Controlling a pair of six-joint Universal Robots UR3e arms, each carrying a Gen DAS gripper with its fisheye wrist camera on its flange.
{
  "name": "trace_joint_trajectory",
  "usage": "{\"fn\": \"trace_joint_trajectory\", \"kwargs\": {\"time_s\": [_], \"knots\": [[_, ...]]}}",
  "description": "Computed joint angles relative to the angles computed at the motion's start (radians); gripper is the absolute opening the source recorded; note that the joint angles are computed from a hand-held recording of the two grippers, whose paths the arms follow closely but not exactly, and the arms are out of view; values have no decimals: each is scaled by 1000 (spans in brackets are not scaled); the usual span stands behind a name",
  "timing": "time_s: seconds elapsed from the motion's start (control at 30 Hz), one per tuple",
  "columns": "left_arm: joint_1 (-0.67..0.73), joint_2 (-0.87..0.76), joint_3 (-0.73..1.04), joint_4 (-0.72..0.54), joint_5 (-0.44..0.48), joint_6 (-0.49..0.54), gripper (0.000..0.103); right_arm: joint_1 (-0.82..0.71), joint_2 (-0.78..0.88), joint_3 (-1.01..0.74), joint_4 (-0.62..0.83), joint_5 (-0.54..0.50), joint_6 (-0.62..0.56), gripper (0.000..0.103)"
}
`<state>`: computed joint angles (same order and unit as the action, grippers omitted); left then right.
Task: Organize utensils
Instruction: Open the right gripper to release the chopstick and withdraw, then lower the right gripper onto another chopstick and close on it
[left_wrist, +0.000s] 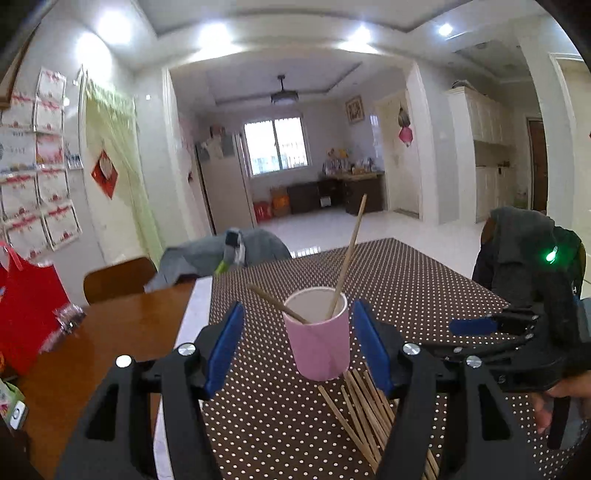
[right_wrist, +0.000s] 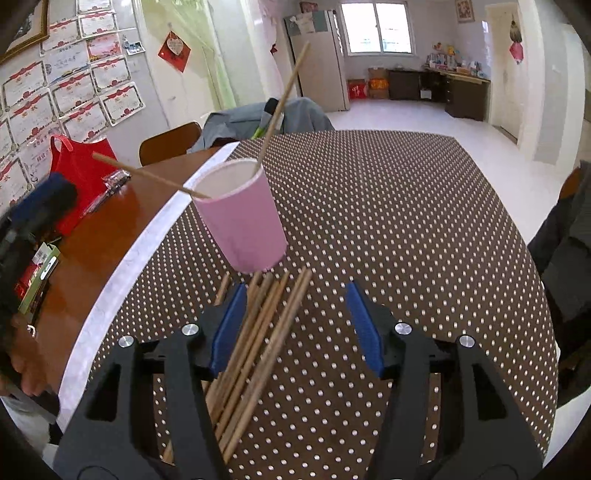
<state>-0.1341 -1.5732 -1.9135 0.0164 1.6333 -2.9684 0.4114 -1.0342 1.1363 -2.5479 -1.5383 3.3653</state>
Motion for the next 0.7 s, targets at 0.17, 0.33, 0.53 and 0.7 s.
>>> {"fn": "trace_joint_trajectory", "kwargs": {"time_s": [0.17, 0.33, 0.53, 0.7], "knots": [[-13, 28, -20, -120, -5, 17, 61, 13, -16, 93, -31, -32, -31, 59], [-18, -39, 21, -281, -33, 23, 61, 16, -13, 141, -42, -32, -38, 59], [18, -176, 139, -500, -76, -14, 61, 35, 24, 110, -17, -60, -50, 59], [43, -248, 175, -543, -79, -33, 61, 63, 82, 34, 40, -95, -76, 59]]}}
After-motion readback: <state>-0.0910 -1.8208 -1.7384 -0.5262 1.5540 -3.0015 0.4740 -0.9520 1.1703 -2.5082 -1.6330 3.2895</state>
